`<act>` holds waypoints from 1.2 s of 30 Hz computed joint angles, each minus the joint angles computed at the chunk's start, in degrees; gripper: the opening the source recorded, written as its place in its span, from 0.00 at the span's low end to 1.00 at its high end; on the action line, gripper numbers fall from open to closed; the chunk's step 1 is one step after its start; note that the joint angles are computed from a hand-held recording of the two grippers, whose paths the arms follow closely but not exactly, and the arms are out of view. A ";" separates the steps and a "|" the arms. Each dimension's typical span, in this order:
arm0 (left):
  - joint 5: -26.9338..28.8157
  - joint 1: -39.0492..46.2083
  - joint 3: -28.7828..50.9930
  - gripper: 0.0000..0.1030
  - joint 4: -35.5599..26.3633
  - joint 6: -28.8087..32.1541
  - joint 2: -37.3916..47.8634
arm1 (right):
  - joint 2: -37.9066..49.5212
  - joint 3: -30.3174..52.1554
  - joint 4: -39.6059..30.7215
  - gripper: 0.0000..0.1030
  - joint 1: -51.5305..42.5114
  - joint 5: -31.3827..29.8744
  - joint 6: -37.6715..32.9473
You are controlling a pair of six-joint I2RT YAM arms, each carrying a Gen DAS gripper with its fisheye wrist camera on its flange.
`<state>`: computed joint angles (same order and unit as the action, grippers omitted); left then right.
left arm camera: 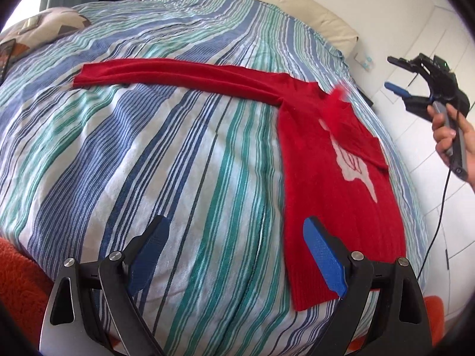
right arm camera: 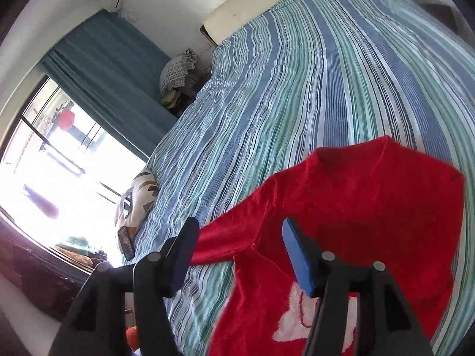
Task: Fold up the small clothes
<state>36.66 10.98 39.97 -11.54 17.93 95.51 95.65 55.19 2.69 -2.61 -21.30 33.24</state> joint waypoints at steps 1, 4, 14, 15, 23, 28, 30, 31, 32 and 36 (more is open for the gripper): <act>0.09 0.01 0.19 0.90 -0.11 -0.08 0.14 | -1.30 -2.38 1.58 0.57 -1.67 -0.96 0.44; -0.10 -0.67 0.90 0.90 -0.47 -0.28 0.95 | -3.89 -5.50 -1.17 0.58 -8.47 -2.56 0.99; -4.41 -5.17 -0.61 0.90 1.59 -0.18 1.15 | 10.03 -8.45 -8.44 0.55 -22.27 2.70 -7.32; -4.67 -5.26 -0.76 0.90 1.70 -0.21 1.07 | 11.66 -8.04 -10.77 0.53 -22.32 9.81 -7.74; -3.92 -5.30 0.55 0.90 1.04 -0.92 2.47 | -1.30 -12.07 -8.30 0.54 -14.13 16.92 -19.54; -3.07 -5.27 0.76 0.90 0.45 -0.95 2.30 | 9.51 2.16 -10.42 0.53 -3.29 6.19 -15.68; -2.85 -4.77 1.15 0.90 -0.08 -0.94 2.47 | 14.34 8.65 -11.68 0.53 3.62 12.83 -20.45; -2.64 -4.37 1.41 0.90 -0.39 -1.00 2.58 | 16.72 11.95 -12.69 0.53 7.55 15.54 -24.68; -2.40 -3.94 1.69 0.90 -0.71 -1.14 2.72 | 19.65 15.79 -14.31 0.53 10.10 16.69 -27.42; -1.01 -2.18 3.88 0.90 -2.69 -1.59 4.60 | 32.19 28.79 -20.62 0.46 14.99 24.79 -34.13</act>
<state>35.65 8.79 43.85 -14.23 16.35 100.11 127.85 83.98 -17.93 12.38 3.49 -0.89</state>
